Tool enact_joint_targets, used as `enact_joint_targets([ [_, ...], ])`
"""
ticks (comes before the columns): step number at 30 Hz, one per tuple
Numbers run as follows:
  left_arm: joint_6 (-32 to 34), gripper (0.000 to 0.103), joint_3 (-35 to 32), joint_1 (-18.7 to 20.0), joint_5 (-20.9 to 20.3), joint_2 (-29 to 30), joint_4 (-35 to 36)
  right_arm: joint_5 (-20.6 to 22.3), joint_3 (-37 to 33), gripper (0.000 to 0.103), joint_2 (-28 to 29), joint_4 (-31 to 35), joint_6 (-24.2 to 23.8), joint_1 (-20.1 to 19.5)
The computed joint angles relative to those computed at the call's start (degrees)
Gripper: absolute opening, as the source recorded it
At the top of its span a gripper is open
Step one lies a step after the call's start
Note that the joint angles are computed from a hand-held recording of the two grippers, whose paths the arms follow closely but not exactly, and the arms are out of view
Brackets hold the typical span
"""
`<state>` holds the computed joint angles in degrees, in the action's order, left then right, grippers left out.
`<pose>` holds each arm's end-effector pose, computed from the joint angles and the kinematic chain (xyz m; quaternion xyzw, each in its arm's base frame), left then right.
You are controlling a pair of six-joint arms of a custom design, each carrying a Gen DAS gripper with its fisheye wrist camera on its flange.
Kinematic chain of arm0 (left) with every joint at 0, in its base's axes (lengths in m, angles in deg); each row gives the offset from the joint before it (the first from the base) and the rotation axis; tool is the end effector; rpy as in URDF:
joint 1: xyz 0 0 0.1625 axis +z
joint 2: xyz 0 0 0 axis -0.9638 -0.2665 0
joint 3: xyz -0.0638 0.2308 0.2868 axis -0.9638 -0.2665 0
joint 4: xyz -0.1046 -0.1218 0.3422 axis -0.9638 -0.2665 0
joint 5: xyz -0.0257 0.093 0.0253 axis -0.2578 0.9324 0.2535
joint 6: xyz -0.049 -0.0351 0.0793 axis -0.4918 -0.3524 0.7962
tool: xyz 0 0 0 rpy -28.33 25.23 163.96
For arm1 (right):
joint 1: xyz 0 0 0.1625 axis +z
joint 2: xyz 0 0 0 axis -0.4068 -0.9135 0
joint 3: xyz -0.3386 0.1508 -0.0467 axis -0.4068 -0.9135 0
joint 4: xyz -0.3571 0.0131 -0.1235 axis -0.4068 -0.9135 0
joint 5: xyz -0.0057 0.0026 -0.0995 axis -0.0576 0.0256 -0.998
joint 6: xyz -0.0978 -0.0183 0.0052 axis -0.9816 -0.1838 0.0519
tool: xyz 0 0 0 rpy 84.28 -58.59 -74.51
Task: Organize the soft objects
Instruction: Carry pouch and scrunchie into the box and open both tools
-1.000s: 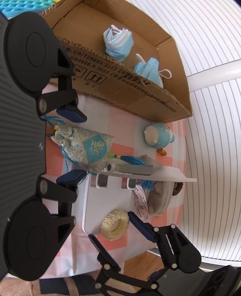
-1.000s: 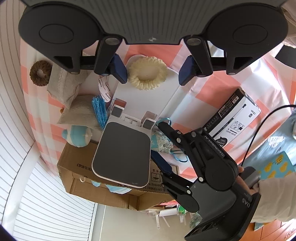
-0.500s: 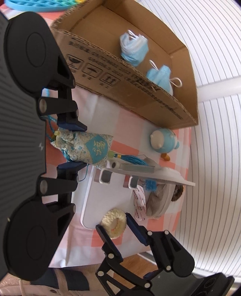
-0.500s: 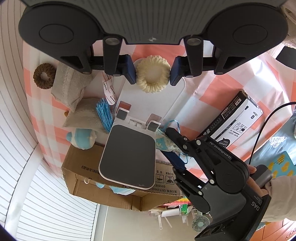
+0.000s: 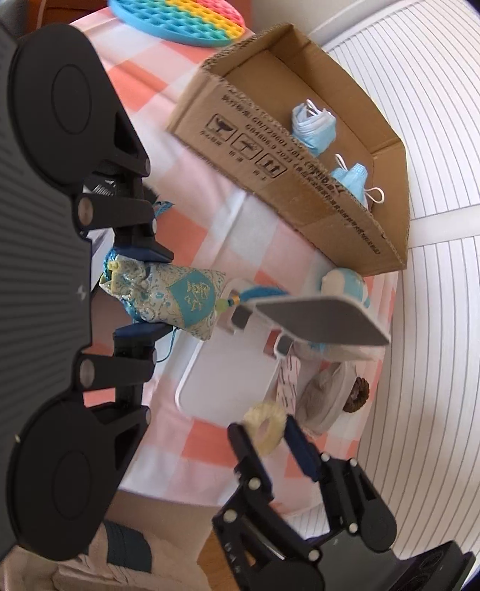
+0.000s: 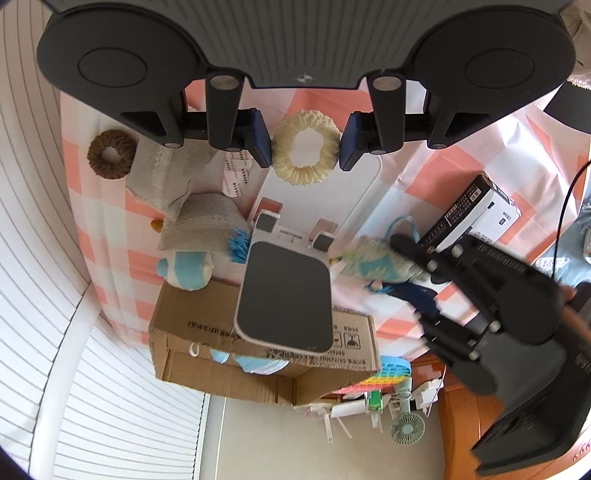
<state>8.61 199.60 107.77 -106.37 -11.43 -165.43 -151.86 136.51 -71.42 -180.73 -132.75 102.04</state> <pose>-0.1484 -0.3315 0.0490 0.3811 0.8598 -0.1331 0.3126 0.0520 -0.3436 0.1086 0.4709 -0.8436 0.1512 0.2089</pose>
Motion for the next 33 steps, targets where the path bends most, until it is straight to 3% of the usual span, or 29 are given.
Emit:
enact_joint_targets([
  [10,-16.6,0.032,3.1,-9.4,-0.6,-0.8,3.3,2.8,0.5,0.045,-6.3,3.6,-1.0,-1.7],
  [15,-20.1,0.032,3.1,-10.9,0.1,-1.2,4.0,3.9,-0.4,0.045,-8.2,5.2,-1.1,-1.3],
  [26,-23.2,0.032,-0.3,-9.1,6.9,-7.5,13.0,2.6,-8.9,0.045,-7.0,9.1,2.5,3.6],
  [33,-16.0,0.032,-5.9,-3.9,14.6,-8.0,12.5,0.4,-17.9,0.045,-2.3,12.8,6.3,8.5],
])
